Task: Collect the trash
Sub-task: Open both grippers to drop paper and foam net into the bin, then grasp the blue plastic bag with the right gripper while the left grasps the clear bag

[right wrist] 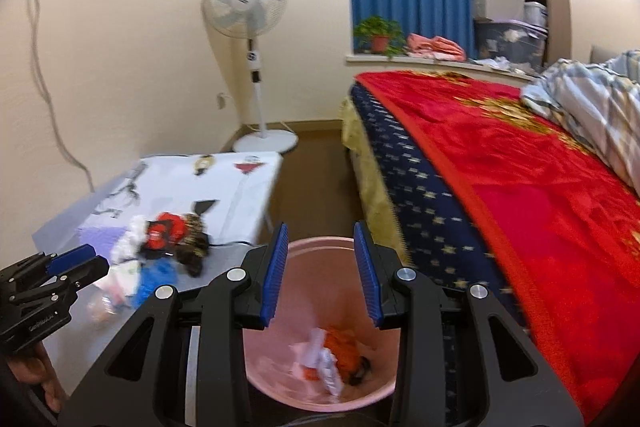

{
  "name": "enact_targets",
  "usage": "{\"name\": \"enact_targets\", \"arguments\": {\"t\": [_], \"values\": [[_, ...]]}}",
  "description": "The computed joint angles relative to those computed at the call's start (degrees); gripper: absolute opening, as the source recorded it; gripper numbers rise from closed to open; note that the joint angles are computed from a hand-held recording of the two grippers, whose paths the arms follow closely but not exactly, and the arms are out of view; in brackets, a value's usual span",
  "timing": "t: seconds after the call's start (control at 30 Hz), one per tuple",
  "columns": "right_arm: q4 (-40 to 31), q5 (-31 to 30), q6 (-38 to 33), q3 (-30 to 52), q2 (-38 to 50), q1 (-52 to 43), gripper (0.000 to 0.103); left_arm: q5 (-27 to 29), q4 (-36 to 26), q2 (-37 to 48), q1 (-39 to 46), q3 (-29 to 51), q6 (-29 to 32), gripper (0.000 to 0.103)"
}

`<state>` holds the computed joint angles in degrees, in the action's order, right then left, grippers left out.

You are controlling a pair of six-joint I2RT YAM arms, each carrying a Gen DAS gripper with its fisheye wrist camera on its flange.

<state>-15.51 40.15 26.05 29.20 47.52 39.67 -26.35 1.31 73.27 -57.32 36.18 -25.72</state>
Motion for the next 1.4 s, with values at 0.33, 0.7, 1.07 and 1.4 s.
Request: {"name": "enact_targets", "arguments": {"t": [0.33,0.7,1.07,1.4], "values": [[20.2,-4.3,4.9,2.1,25.3,8.1,0.034,-2.2,-5.2,-14.6,7.7,-12.3,-5.8,0.035],[29.8,-9.6,5.9,7.5,42.3,8.8,0.034,5.9,0.5,-10.2,16.9,-18.4,-7.2,0.036],[30.3,-16.9,7.0,14.3,53.8,6.4,0.036,11.8,8.6,1.2,20.2,-18.7,-8.5,0.053],[29.3,-19.7,7.9,18.1,59.1,5.4,0.036,14.1,10.7,4.0,21.2,-17.7,-7.3,0.047]]}}
